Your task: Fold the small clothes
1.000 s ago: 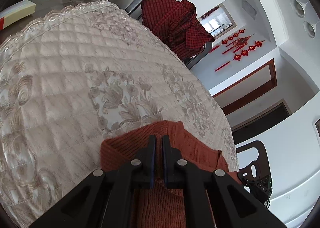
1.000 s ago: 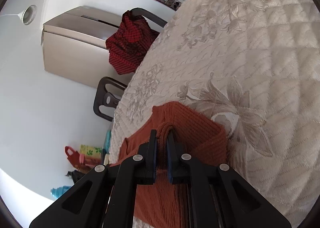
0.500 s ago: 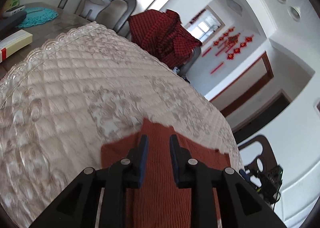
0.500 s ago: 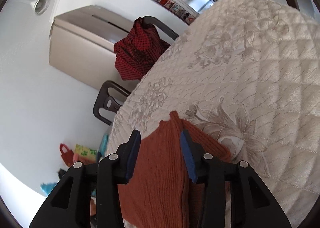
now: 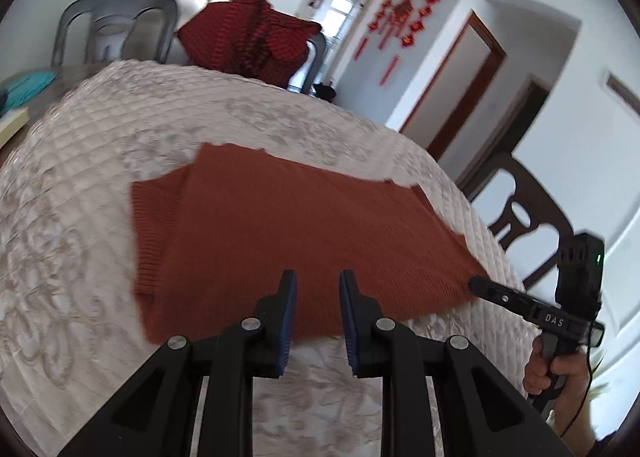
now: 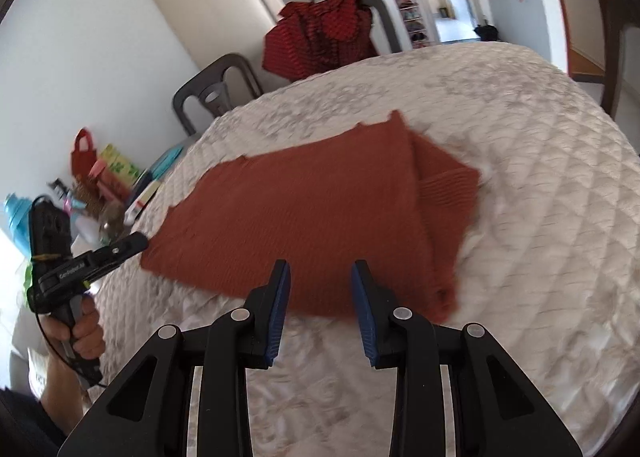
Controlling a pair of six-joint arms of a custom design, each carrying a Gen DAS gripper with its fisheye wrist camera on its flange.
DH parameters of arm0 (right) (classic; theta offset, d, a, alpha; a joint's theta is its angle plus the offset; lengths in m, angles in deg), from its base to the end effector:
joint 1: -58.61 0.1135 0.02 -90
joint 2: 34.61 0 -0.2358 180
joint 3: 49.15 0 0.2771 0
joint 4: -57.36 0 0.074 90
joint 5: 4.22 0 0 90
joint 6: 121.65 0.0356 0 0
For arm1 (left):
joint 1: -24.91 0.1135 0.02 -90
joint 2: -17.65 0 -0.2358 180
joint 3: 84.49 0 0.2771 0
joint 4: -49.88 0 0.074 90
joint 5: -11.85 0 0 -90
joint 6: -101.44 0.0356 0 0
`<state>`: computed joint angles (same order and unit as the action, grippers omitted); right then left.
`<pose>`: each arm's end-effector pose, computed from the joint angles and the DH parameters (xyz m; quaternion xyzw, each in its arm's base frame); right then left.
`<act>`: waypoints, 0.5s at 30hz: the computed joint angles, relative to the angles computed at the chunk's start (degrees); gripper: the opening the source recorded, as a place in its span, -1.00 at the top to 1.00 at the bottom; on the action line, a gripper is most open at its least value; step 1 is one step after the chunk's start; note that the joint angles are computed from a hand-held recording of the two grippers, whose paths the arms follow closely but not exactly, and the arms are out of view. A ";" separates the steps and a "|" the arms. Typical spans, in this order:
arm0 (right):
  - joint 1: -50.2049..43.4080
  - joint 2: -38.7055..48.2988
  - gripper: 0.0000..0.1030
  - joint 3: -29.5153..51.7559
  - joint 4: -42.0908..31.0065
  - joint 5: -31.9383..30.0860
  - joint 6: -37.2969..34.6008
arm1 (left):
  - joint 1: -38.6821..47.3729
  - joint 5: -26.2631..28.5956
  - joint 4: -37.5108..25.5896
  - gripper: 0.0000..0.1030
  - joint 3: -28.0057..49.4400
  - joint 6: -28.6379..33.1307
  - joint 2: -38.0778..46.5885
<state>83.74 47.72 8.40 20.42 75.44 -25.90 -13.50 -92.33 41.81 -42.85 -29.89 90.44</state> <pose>0.2614 0.1297 0.1350 -0.1843 0.9483 0.1490 0.2113 0.2181 -0.1618 0.1268 -0.0757 0.8949 -0.1872 0.3981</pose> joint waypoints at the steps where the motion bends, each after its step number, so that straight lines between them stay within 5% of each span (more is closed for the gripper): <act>1: 1.00 0.58 0.36 0.04 0.41 0.42 0.10 | -1.10 -0.13 0.15 0.54 2.13 0.29 2.62; 4: 4.69 4.02 0.36 1.15 2.42 1.54 0.80 | -3.87 -1.77 0.58 0.53 8.63 2.72 10.81; 7: 6.81 6.20 0.37 1.39 4.02 2.82 0.26 | -3.21 0.84 -5.71 0.54 16.92 2.78 20.68; 11: 3.69 6.05 0.46 1.26 1.82 1.48 -0.16 | -2.49 2.03 -4.57 0.53 13.30 2.62 16.23; 15: 0.66 -0.70 0.46 -2.02 0.94 1.09 -1.54 | -2.74 -3.04 -5.92 0.53 8.46 1.40 9.46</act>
<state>84.41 47.01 6.38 21.36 76.53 -27.44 -16.24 -95.36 35.89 -34.39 -28.50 99.90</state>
